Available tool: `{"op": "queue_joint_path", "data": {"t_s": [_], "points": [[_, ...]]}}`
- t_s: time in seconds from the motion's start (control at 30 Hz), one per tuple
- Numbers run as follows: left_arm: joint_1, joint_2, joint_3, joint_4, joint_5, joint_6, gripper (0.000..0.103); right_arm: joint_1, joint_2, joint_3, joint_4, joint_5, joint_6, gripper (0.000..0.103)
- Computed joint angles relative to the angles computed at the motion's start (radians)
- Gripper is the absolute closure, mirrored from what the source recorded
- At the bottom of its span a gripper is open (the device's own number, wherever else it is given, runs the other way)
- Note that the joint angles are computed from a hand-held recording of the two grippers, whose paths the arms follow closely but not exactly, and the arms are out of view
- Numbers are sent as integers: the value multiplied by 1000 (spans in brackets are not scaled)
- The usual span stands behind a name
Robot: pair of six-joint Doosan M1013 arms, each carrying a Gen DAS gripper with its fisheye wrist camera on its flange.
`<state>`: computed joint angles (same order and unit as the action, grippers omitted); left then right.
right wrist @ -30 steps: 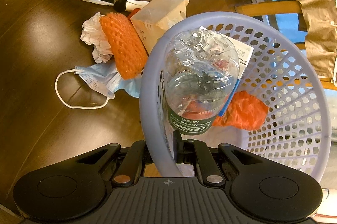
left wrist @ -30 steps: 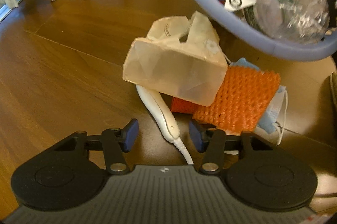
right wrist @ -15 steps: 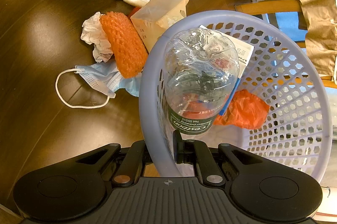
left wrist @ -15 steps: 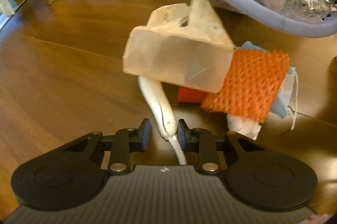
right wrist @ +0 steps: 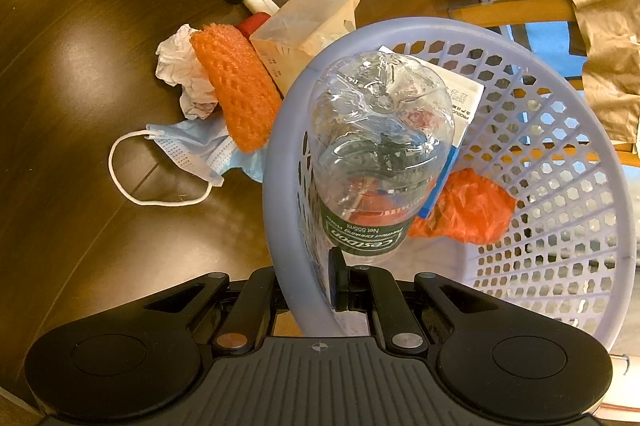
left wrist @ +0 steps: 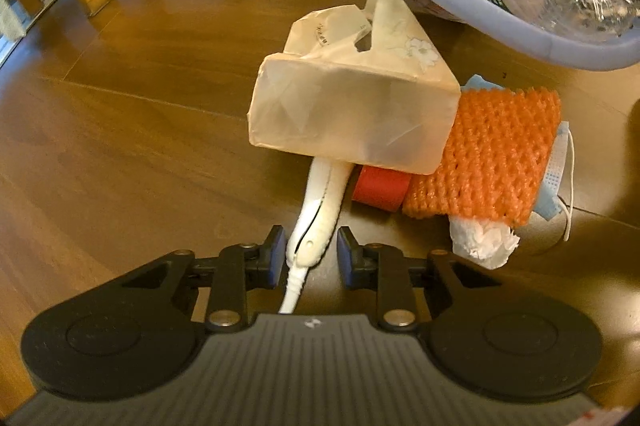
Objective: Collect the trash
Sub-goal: 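Close the left tool on the toothbrush and lift it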
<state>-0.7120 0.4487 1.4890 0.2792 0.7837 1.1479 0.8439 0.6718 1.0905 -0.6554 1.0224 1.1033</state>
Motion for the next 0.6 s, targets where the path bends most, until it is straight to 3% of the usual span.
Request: {"op": "queue_joint_path", "data": {"t_s": [0.2, 0.6], "points": [[-1, 2, 0, 8, 7, 11, 85, -1, 2, -4, 3, 2, -1, 99], [12, -21, 19, -13, 10, -1, 86, -1, 6, -12, 14, 10, -5, 99]]}}
